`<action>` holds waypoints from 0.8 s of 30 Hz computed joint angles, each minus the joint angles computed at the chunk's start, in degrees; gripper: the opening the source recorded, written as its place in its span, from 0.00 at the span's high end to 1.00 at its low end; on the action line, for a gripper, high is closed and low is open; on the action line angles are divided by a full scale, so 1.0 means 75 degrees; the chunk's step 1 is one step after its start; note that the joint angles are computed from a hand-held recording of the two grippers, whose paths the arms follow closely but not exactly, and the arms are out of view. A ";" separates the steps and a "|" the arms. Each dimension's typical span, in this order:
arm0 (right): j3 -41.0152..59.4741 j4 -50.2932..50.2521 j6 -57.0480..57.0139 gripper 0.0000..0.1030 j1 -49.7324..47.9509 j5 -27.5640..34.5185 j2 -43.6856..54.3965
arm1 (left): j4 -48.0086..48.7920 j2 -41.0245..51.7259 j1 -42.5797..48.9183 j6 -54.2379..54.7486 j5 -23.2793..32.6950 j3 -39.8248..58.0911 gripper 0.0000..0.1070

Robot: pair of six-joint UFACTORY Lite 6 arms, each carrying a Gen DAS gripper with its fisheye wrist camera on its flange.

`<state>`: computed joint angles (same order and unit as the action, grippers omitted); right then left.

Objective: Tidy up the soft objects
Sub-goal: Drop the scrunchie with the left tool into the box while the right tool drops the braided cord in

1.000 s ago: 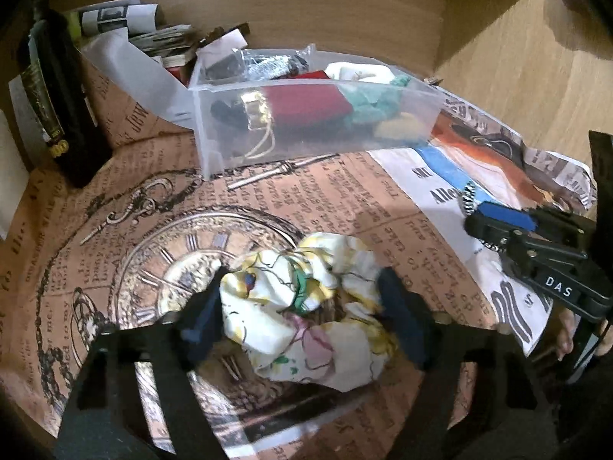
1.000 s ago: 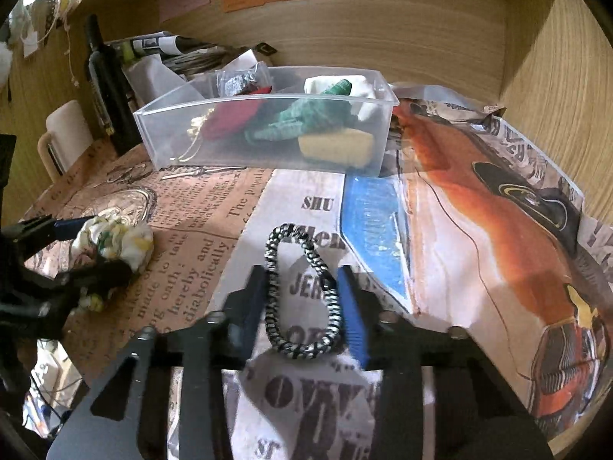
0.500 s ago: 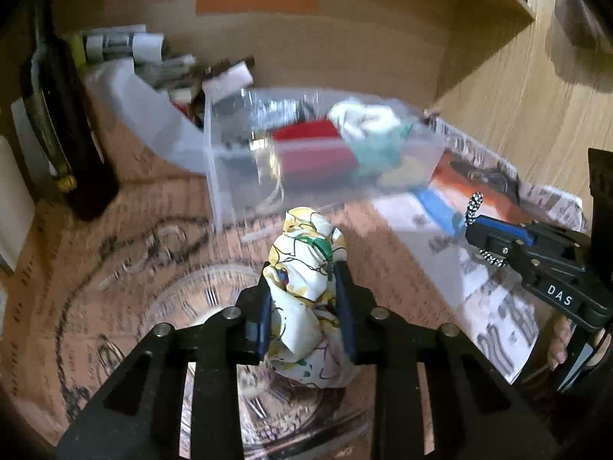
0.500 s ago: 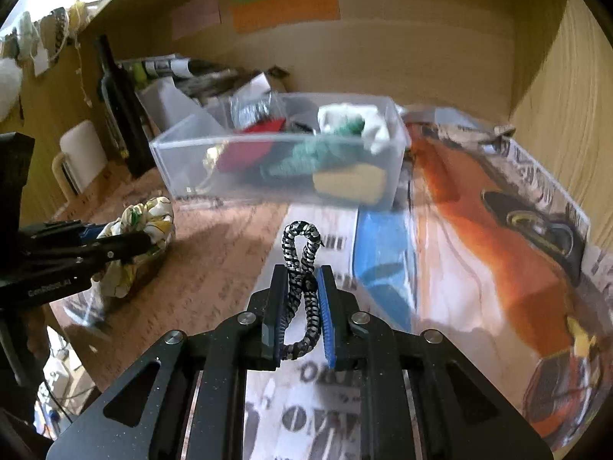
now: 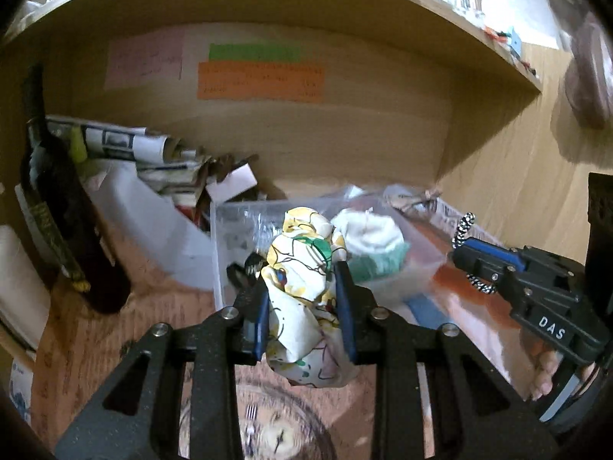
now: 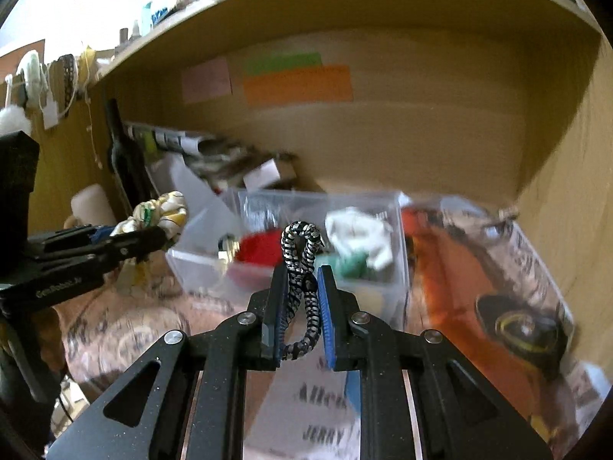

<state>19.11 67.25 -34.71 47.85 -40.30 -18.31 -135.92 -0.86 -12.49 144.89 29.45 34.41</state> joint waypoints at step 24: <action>0.3340 -0.5248 0.3402 0.86 -0.3362 0.2432 0.4217 | 0.1359 0.4335 -0.0605 -0.1846 -0.1651 0.4328 0.73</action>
